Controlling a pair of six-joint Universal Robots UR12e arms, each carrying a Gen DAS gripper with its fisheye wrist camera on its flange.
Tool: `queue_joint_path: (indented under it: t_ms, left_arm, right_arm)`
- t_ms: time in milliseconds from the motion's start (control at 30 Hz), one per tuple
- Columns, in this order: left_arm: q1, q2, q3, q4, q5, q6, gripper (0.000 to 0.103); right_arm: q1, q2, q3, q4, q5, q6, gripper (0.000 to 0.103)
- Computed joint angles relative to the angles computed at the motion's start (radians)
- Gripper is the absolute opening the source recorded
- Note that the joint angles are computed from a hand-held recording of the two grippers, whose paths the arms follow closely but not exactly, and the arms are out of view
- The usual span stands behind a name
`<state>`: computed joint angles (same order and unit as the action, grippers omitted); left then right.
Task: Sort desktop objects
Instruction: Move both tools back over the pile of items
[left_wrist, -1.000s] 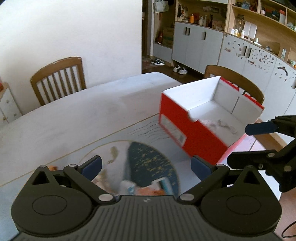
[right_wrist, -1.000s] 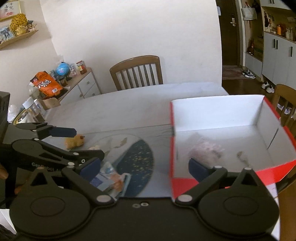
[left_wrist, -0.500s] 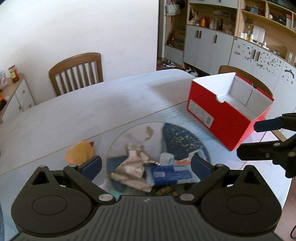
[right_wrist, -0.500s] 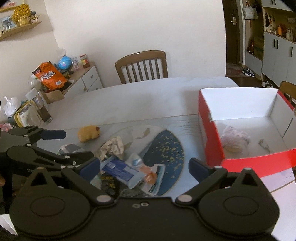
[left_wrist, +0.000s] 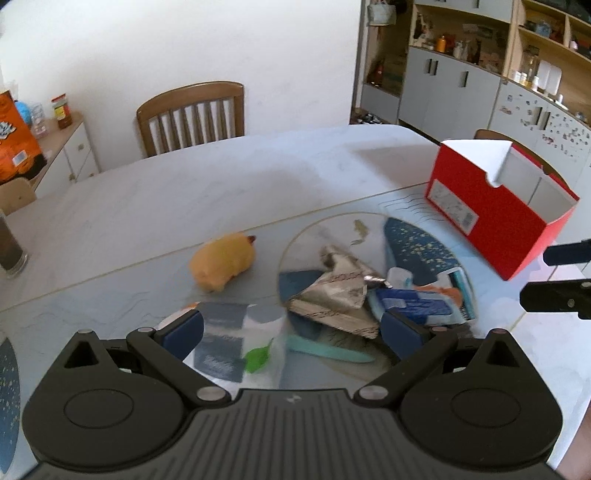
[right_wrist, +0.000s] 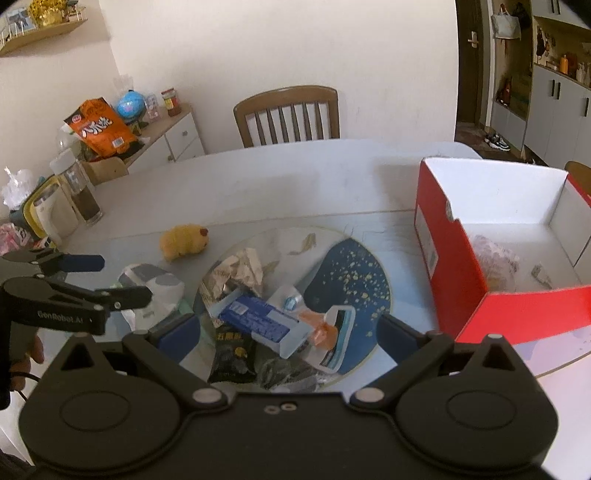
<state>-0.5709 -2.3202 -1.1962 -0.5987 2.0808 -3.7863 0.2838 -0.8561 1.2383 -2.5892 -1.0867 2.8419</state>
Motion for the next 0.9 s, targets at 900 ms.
queue_joint_path:
  t_ms: [900]
  left_arm:
    - [0.062,0.015,-0.118,0.072,-0.047,0.054,0.103]
  right_arm:
    - [0.039,0.034,-0.003,0.072,-0.090,0.039,0.095]
